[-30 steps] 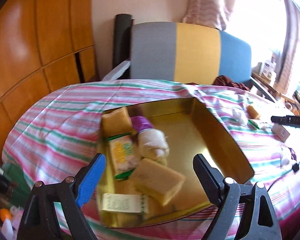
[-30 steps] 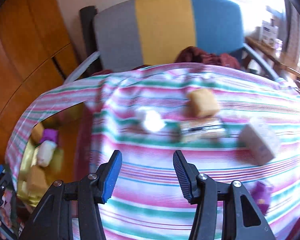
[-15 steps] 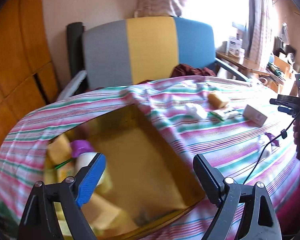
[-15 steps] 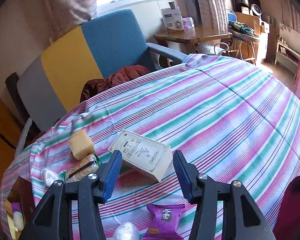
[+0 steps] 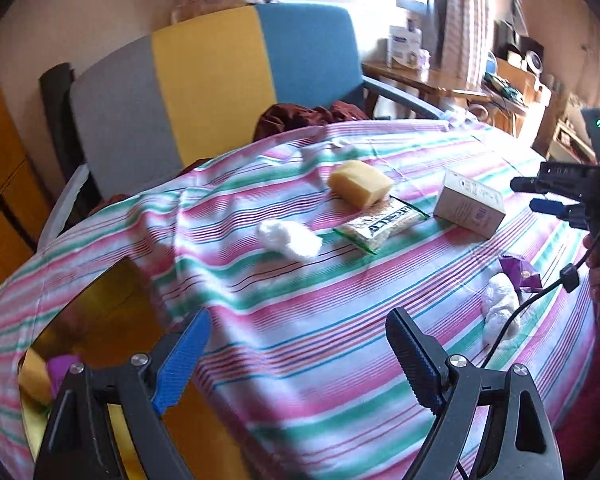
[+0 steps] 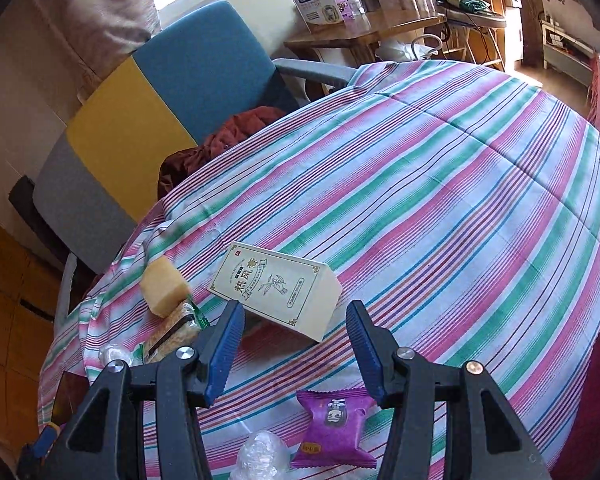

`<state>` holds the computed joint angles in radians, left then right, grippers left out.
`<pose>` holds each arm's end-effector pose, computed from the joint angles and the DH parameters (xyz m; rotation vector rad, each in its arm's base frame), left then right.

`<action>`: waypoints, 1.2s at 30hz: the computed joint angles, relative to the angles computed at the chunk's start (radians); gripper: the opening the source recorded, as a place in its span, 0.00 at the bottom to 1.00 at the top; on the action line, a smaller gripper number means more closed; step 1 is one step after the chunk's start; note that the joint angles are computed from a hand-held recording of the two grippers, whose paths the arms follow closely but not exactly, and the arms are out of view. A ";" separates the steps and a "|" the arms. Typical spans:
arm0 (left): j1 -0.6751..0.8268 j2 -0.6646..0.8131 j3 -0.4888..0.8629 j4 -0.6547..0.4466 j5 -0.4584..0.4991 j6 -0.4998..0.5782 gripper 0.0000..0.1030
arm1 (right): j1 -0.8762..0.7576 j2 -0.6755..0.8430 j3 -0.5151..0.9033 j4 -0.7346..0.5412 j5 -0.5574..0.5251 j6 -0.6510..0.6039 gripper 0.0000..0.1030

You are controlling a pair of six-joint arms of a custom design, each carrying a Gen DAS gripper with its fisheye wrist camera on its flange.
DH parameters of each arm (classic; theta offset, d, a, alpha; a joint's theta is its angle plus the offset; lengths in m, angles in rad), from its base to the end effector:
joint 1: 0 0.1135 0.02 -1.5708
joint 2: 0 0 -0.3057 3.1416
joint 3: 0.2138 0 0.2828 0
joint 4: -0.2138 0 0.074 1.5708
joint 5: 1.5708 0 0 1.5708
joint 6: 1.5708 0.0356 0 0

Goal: Organize objects
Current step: 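Withdraw both tools from the tray back over the table items, then grasp the cracker pack with the left tool while the right tool grasps the cream medicine box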

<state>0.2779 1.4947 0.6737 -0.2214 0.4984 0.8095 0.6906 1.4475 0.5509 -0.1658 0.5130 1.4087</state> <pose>0.2759 0.0610 0.1660 0.8015 2.3056 -0.1896 0.2061 0.1476 0.1467 1.0146 2.2294 0.2315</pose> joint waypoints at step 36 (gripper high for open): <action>-0.373 0.330 0.048 0.171 -0.132 -0.145 0.40 | -0.031 0.019 -0.039 0.109 -0.084 0.004 0.52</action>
